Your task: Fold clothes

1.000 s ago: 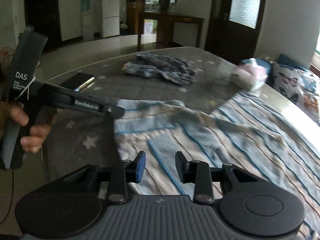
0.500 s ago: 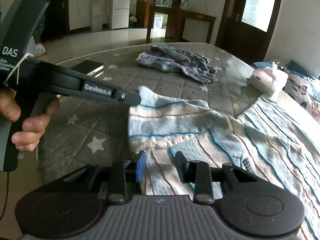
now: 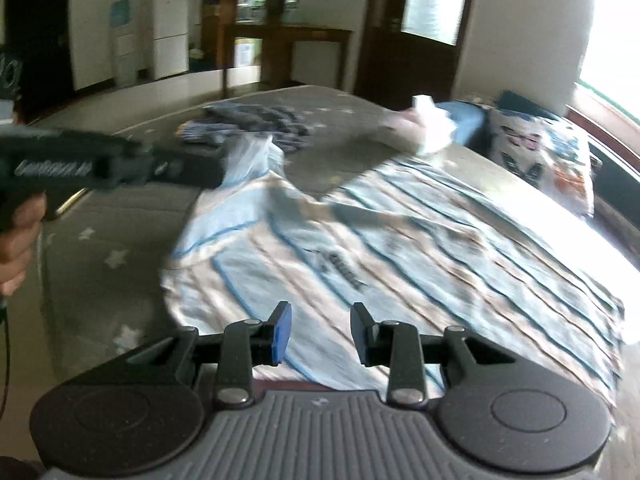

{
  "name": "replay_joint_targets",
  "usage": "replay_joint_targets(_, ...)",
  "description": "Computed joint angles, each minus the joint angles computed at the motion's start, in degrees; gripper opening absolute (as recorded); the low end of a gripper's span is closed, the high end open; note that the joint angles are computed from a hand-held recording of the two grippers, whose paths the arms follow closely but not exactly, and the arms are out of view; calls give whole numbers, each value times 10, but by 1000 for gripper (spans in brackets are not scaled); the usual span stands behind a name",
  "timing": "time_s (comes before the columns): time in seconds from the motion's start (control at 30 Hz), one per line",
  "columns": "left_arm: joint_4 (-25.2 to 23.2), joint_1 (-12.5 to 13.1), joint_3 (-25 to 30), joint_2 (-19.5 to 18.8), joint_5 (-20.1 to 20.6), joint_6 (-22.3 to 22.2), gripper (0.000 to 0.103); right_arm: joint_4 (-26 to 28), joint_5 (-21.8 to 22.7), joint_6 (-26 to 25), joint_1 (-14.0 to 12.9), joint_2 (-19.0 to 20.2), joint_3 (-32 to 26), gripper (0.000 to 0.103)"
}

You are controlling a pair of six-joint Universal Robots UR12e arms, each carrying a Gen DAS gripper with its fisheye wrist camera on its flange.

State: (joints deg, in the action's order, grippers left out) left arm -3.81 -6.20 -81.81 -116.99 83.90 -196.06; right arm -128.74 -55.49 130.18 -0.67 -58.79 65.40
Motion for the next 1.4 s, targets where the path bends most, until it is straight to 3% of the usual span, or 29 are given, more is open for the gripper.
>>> replay_joint_targets(0.2, -62, -5, 18, -13, -73, 68, 4, -1, -10, 37, -15, 5, -7, 32)
replay_joint_targets(0.37, -113, -8, 29, -15, -87, 89, 4, 12, -2, 49, -20, 9, -13, 32)
replay_joint_targets(0.53, -93, -6, 29, -11, -45, 89, 4, 29, 17, 54, -19, 13, -19, 32)
replay_joint_targets(0.73, -143, -5, 57, -25, 33, 81, 4, 63, 39, 32, -14, 11, -16, 32)
replay_joint_targets(1.1, -202, -4, 119, -64, 45, 111, 4, 107, 40, -12, -2, 10, -10, 30)
replay_joint_targets(1.17, -222, -4, 135, -74, 46, 116, 4, 110, 39, -14, -2, 10, -10, 30)
replay_joint_targets(1.4, -227, -3, 146, -81, 36, 132, 4, 104, 59, 1, -7, 13, -18, 30)
